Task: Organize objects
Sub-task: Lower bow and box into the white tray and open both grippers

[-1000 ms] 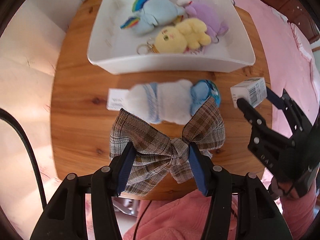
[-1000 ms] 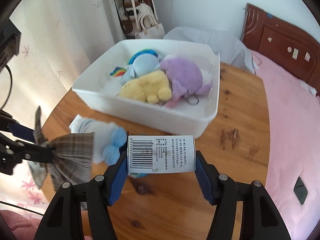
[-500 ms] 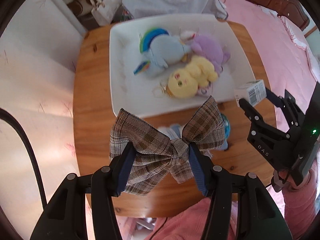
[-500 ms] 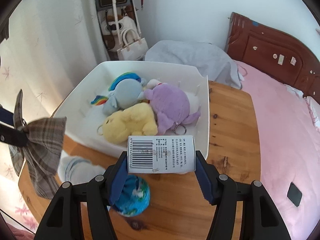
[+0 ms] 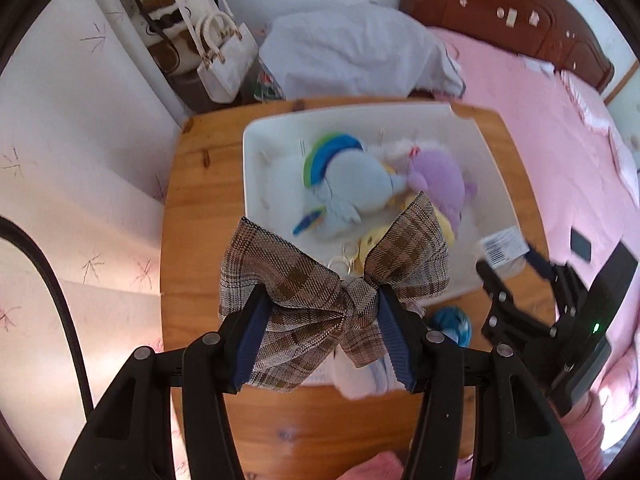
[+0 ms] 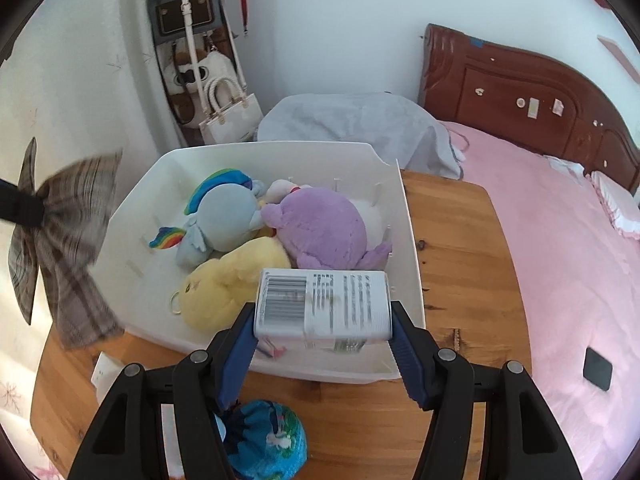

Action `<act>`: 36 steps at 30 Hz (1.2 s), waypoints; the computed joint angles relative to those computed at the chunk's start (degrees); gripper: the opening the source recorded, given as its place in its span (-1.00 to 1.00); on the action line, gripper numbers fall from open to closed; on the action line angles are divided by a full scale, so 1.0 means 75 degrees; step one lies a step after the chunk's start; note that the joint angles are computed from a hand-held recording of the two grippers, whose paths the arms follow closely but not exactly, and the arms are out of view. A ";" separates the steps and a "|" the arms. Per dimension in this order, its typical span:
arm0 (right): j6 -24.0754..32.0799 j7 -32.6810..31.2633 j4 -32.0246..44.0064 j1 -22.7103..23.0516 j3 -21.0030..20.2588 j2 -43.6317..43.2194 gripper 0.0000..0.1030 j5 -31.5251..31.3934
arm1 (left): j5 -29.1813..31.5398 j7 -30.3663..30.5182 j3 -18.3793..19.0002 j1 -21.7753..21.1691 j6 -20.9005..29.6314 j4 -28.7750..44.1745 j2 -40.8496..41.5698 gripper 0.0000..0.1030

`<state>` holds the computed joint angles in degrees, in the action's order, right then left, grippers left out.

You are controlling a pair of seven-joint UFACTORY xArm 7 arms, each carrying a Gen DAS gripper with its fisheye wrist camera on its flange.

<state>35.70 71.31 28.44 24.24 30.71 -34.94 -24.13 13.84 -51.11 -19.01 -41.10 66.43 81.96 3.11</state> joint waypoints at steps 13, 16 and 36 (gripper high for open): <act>0.0227 0.1150 0.0054 -0.0290 0.0363 -0.0009 0.43 -0.0469 | 0.0569 -0.0120 0.0126 0.0191 -0.1043 -0.0487 0.0055 0.15; 0.0263 0.1285 0.0015 -0.0206 0.0295 -0.0085 0.47 -0.0395 | 0.0592 -0.0139 0.0157 0.0209 -0.1213 -0.0551 0.0072 0.14; 0.0043 0.1851 -0.0445 0.0618 -0.0072 -0.0719 0.57 0.1108 | 0.0922 0.0033 0.0039 0.0489 -0.1552 -0.1228 -0.0678 0.39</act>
